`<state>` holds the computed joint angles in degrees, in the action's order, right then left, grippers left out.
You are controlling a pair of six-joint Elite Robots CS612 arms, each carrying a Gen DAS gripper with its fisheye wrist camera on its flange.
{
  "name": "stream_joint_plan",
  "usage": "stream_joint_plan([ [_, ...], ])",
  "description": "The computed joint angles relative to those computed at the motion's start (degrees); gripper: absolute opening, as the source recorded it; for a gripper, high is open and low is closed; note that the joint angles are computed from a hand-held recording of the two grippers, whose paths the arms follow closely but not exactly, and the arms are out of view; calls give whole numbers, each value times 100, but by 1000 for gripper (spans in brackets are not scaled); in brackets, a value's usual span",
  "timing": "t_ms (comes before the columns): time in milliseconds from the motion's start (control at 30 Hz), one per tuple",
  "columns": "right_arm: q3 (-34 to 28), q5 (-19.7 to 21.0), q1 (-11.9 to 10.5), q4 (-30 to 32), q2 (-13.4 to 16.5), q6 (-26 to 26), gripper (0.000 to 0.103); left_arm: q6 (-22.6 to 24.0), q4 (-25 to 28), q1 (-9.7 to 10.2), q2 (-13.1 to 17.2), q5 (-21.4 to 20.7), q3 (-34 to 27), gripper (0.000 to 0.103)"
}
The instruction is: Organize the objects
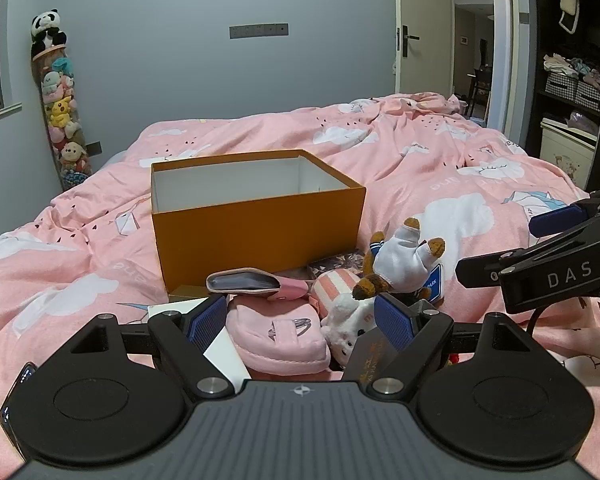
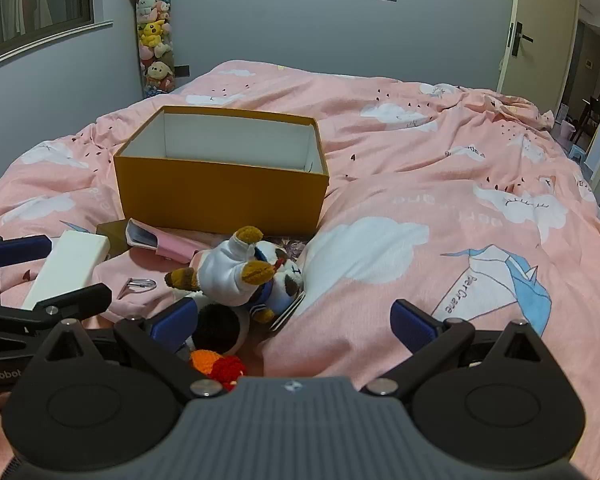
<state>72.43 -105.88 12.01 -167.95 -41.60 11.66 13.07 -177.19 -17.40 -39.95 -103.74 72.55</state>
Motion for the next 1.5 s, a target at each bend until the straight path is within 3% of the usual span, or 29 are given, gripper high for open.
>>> stream_joint_plan([
  [1500, 14, 185, -45, 258, -15, 314, 102, 37, 254, -13, -11, 61, -12, 94],
])
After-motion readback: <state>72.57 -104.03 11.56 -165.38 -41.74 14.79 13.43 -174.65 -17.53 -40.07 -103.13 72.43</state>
